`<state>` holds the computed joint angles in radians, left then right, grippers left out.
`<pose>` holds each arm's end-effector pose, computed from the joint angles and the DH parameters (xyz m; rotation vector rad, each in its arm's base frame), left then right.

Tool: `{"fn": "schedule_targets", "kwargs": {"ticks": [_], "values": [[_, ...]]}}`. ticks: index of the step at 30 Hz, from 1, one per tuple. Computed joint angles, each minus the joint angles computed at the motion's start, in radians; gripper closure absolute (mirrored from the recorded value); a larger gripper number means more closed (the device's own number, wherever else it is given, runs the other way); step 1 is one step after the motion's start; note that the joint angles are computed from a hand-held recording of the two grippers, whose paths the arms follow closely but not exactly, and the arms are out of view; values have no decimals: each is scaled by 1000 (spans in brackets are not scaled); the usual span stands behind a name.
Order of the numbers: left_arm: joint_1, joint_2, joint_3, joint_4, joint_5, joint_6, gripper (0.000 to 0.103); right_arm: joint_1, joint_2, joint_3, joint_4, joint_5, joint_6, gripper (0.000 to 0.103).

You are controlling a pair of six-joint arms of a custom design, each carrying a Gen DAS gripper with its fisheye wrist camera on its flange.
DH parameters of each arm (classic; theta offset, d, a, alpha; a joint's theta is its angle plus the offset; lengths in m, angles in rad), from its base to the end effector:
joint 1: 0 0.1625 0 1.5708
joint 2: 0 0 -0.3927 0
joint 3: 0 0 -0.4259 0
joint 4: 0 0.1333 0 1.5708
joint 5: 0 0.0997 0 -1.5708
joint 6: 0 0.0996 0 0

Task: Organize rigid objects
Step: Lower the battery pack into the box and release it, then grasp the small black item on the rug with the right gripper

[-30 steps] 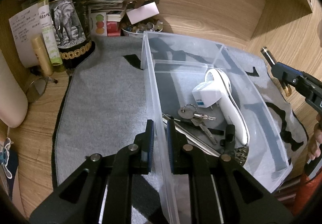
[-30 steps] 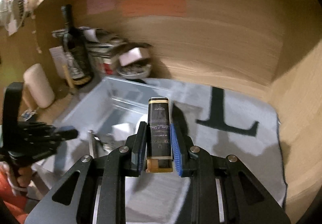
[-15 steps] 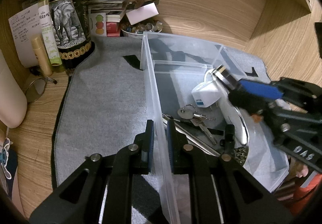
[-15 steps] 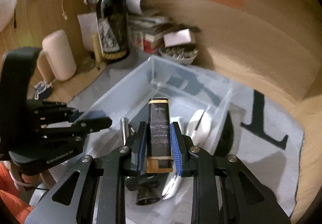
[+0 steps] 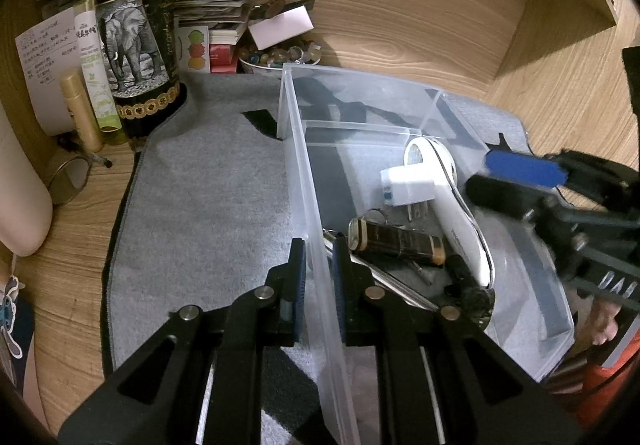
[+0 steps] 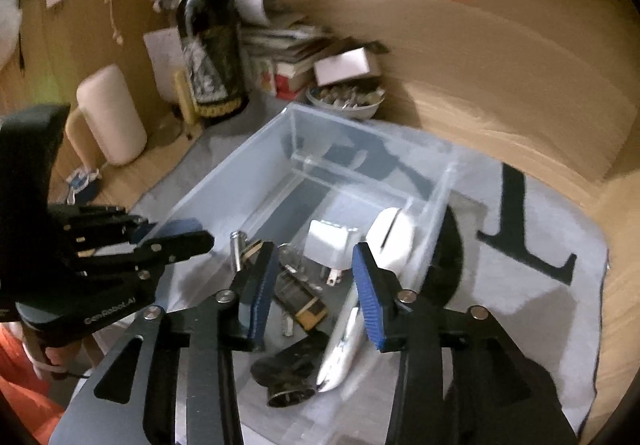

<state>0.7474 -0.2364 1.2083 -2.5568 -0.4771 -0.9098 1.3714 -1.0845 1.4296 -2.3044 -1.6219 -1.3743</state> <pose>-0.3790 -0.6536 -0.1416 -0.1060 2.2293 -1.0457 -0.0158 -0.7255 0.3113 1.5463 -2.3477 0.3396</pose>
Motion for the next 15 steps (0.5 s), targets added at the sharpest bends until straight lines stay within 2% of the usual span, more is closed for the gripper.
{"fn": "schedule_targets", "kwargs": {"ticks": [10, 15], "values": [[2, 3, -10, 11, 0, -7, 90, -19, 35, -112, -32, 56, 101, 64], [3, 1, -8, 14, -1, -13, 90, -34, 91, -188, -73, 29, 140, 64]]}}
